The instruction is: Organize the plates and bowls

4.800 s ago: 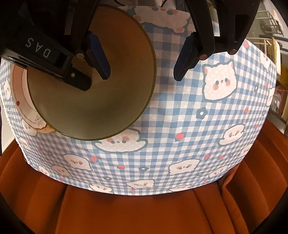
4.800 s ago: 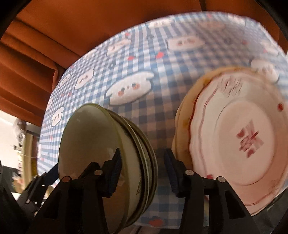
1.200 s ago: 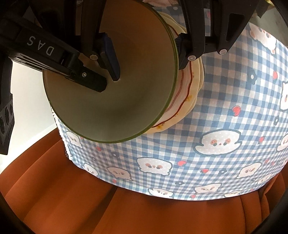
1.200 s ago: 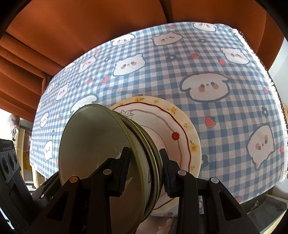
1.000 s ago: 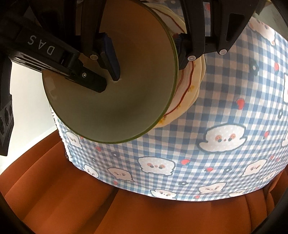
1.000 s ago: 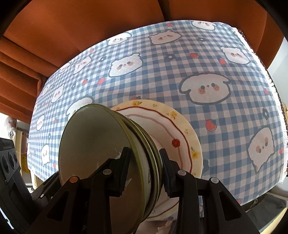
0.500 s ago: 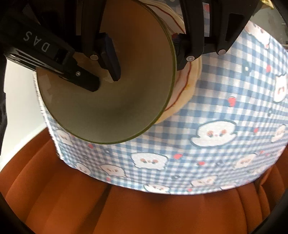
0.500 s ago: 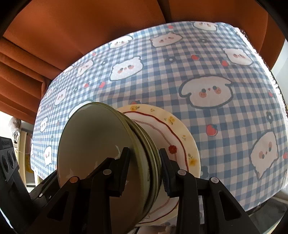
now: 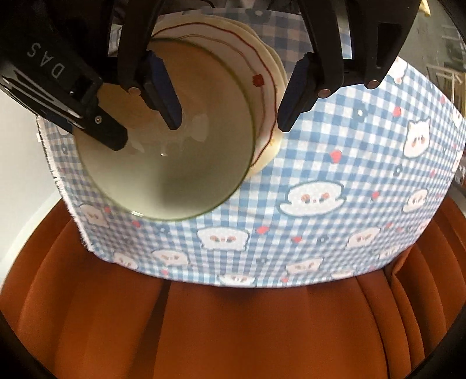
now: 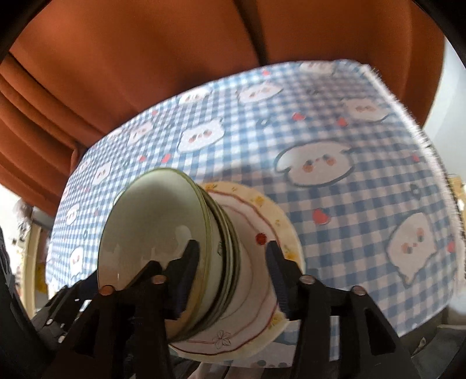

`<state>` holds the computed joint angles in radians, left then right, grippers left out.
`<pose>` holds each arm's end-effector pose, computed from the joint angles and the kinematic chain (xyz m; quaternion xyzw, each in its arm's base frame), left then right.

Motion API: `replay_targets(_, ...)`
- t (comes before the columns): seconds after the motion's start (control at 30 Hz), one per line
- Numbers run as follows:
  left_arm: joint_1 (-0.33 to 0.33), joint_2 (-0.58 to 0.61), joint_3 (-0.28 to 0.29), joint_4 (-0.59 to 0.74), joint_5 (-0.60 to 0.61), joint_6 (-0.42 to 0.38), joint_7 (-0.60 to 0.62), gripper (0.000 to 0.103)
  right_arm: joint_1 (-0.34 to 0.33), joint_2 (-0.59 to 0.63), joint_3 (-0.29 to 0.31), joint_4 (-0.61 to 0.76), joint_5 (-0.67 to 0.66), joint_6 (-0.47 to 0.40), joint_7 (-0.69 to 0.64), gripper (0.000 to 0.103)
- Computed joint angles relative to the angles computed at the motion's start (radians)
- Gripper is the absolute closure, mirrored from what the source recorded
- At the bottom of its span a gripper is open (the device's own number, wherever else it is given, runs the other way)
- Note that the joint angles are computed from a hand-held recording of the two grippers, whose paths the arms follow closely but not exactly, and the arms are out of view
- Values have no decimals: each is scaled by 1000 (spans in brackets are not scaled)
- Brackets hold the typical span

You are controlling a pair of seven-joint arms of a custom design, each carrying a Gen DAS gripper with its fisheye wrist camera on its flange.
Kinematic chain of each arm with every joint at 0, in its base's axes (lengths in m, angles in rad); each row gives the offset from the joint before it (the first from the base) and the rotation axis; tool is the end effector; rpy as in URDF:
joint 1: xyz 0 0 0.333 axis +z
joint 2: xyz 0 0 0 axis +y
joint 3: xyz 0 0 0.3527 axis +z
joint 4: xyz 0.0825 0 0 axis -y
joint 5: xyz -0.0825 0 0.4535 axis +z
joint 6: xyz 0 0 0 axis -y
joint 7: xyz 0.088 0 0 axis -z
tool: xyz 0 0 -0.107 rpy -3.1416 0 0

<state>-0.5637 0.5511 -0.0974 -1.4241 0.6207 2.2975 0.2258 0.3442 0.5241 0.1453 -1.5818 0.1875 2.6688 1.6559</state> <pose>0.6671 -0.4825 0.4188 -0.7900 0.5442 -0.2033 0.1958 0.7276 0.3585 0.3960 -0.7466 0.5972 -0.0478 0.2893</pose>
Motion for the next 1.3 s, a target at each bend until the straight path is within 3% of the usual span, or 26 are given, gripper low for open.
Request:
replay_targets(0.1, -8, -49, 13, -68, 61, 52, -11, 31, 72, -60, -71, -85, -90, 97, 116, 40)
replay_targets(0.2, -15, -124, 23, -166, 152, 96, -49, 29, 205, -119, -205, -166, -298, 185, 332, 38)
replay_targets(0.27, -8, -172, 20, -233, 211, 120, -90, 25, 297, -155, -291, -209, -449, 213, 491, 35)
replay_targets(0.37, 8, -262, 12, -355, 319, 136, -161, 21, 387, -192, -367, -252, -626, 231, 677, 28)
replay_targets(0.57, 72, -419, -32, -568, 453, 141, -268, 17, 493, -227, -410, -297, -898, 238, 962, 25)
replay_targets(0.73, 137, -530, -78, -722, 531, 126, -358, 15, 619, -225, -491, -292, -1256, 217, 1330, 25)
replay_targets(0.87, 189, -600, -123, -818, 630, 124, -463, 14, 645, -214, -472, -282, -1404, 181, 1478, 25)
replay_targets(1.07, 258, -642, -173, -884, 646, 178, -476, 14, 616, -201, -395, -277, -1473, 155, 1552, 25)
replay_targets(1.3, 299, -675, -188, -920, 662, 223, -494, 14, 559, -201, -302, -272, -1499, 107, 1578, 25)
